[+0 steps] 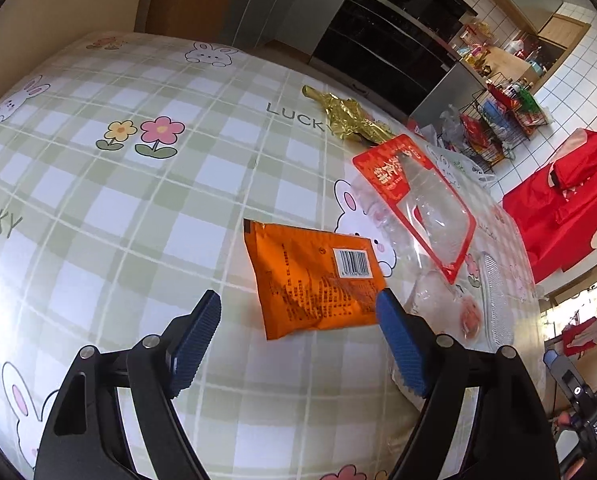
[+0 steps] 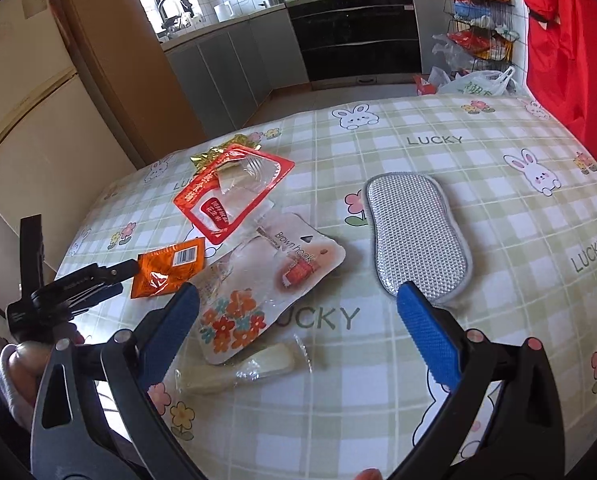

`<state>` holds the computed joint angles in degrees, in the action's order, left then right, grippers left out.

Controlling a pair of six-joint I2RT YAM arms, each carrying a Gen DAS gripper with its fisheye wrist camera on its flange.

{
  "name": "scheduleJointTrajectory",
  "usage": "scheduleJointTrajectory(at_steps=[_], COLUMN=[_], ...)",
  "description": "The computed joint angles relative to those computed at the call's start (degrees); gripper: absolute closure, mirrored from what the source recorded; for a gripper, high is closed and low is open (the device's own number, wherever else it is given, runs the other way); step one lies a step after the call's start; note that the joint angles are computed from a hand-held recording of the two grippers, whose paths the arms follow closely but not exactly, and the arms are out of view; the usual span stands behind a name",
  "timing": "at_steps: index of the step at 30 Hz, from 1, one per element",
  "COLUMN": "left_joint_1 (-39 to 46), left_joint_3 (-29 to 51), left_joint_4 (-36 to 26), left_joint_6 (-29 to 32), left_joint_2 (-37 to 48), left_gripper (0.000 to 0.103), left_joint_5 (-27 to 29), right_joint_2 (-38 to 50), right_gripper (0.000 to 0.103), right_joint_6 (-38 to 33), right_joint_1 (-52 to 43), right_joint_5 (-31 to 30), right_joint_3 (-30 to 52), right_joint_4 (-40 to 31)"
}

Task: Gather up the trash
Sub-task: 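Reach the left tool to the orange snack packet and grasp it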

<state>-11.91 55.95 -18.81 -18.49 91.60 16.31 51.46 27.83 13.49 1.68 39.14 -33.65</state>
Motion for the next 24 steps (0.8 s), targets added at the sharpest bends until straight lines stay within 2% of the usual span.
scheduleJointTrajectory(at_steps=[4,13,17,19,20,21,22,24], left_joint_1=[-1.42,-5.29,-5.93,-6.02,-5.81,-5.64,-5.34,-4.23], left_joint_3=[3.63,7.33,7.99,8.05,7.95,7.85,7.79,6.53], left_joint_4=[-0.18,-1.78,-3.59,-4.15,-4.22,-4.50,-4.70,-3.60], left_joint_6=[-0.62,0.78,2.15,2.67,2.91,3.08,3.22,3.46], left_joint_2=[4.63,7.70,7.75,7.63,7.47,7.22,7.14,6.10], left_gripper=[0.025,0.026,0.047,0.053,0.064,0.070,0.081,0.089], left_joint_5=[-0.36,-8.16,-11.87,-12.99,-12.81,-12.74,-12.51,-10.69], right_joint_2=[1.93,5.30,6.38,6.96,7.33,7.83,8.54,9.73], right_gripper=[0.006,0.006,0.006,0.006,0.008,0.016,0.019,0.025], right_joint_6=[-1.57,-5.51,-5.99,-6.22,-6.30,-6.36,-6.51,-6.49], right_joint_1=[-2.58,-4.85,-6.35,-6.42,-6.52,-6.68,-6.94,-7.26], right_joint_5=[-0.71,-0.09,-3.30,-4.02,-4.74,-5.66,-6.88,-8.50], right_joint_3=[-0.41,0.28,0.75,0.92,1.05,1.28,1.59,2.26], right_joint_4=[1.60,2.51,3.36,3.82,3.98,4.06,4.14,4.15])
